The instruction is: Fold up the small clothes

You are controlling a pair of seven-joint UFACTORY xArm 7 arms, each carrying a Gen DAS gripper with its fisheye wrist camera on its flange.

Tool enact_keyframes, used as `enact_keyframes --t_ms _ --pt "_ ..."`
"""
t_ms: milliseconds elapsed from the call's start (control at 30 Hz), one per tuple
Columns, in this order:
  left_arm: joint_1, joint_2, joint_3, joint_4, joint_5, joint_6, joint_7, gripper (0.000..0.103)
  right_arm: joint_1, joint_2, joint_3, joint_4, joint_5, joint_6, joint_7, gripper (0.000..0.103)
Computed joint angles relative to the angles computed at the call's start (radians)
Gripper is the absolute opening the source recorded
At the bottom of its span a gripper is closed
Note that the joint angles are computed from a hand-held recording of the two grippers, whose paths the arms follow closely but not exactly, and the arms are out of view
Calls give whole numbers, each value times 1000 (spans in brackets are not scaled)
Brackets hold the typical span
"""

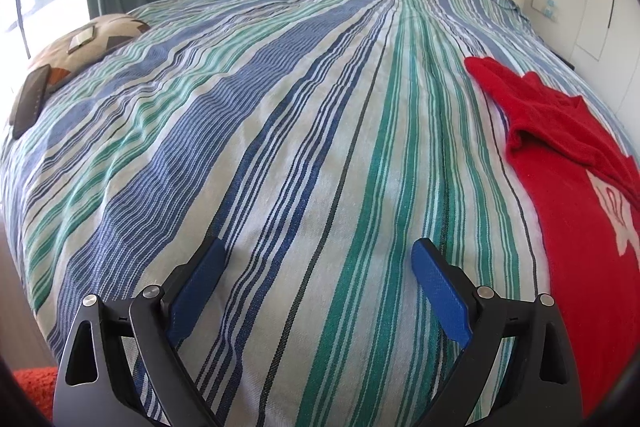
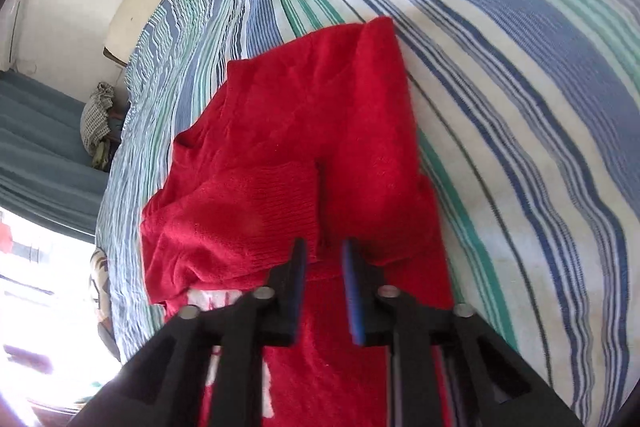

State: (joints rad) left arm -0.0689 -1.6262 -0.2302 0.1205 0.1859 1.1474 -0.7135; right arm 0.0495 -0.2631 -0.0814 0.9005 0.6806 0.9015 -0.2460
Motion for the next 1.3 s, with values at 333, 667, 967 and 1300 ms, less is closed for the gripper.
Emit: enact_keyframes --t_ms 333,667,967,1300 --pt "-123 -23 84 101 -192 53 71 94 -16 -296 -80 -119 -145 271 -280 52" --pt "-324 45 -46 156 -489 145 0 86 -144 -632 -175 -344 -330 609 -249 52" --pt "-363 101 1 165 -529 118 -59 1 -196 -594 -201 -375 -257 621 -222 4" --pt "-202 448 217 331 -504 -363 100 1 -51 -378 -183 -144 134 291 -271 4"
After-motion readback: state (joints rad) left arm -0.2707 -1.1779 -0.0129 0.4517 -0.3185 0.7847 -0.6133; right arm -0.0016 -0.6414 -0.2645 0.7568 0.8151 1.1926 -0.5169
